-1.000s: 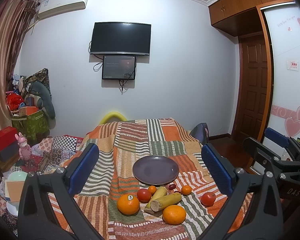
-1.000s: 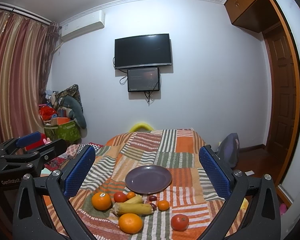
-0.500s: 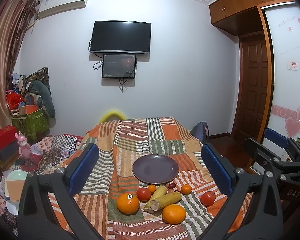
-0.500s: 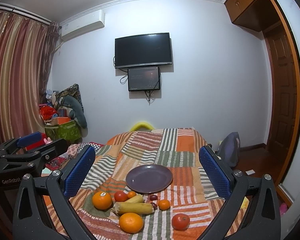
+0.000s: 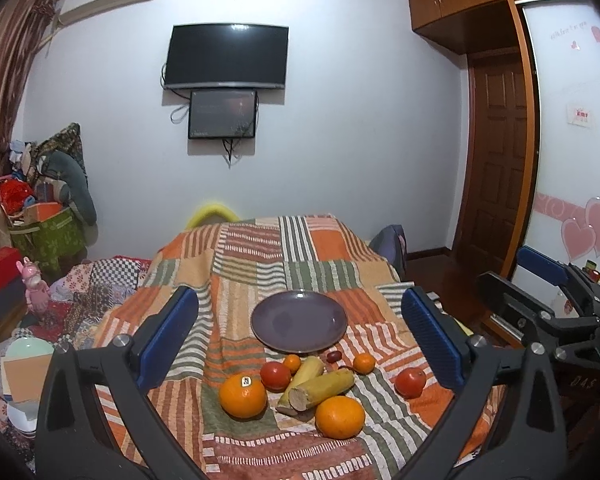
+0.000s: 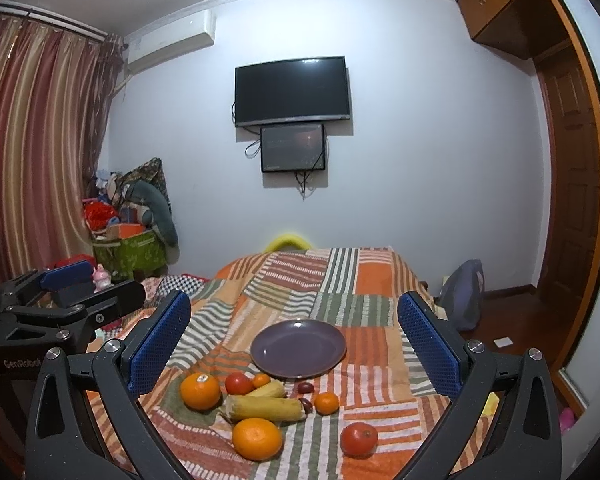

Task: Organize fruits
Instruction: 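Grasp the large orange with the left tool while the right tool grasps the red tomato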

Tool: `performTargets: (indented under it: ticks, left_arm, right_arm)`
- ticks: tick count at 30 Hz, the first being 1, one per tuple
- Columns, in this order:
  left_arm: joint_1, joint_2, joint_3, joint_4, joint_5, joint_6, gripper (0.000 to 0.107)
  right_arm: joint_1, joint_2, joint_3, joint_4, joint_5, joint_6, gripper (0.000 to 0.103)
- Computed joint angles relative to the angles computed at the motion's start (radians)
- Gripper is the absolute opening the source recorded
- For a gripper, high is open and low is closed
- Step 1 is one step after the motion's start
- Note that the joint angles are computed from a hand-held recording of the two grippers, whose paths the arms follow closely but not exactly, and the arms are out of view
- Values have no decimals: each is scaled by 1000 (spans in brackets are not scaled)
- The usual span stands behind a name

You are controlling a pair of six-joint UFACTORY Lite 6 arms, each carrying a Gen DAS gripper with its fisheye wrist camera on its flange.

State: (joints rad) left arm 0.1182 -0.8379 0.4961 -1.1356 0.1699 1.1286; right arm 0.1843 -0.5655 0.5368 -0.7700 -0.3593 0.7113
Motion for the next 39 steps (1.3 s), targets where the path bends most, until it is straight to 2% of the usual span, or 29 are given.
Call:
performTargets:
  ticks: [2, 8, 12, 16, 24, 37, 39]
  left_arm:
    - [-5, 55, 12, -32, -3, 45, 88]
    - [-2, 228, 50, -152, 18, 210, 77]
    - [-12, 373, 86, -236, 26, 320, 77]
    - [-52, 528, 129, -301, 2, 407, 77]
    - [-106, 784, 230, -103, 7, 192, 77]
    - [-162, 1054, 335, -129, 0, 178, 77]
    - [-174, 1076, 342, -153, -12, 192, 81]
  right_arm:
    - [-41, 27, 8, -92, -24, 81, 100]
    - [-176, 161, 59, -303, -86, 237, 85]
    - [-256, 292, 115, -434, -109, 322, 78]
    - [-299, 381, 140, -470, -93, 310, 77]
    - [-348, 523, 214, -673, -84, 464, 77]
    - [-353, 748, 309, -751, -139, 512, 77]
    - [-345, 789, 331, -774, -140, 529, 77]
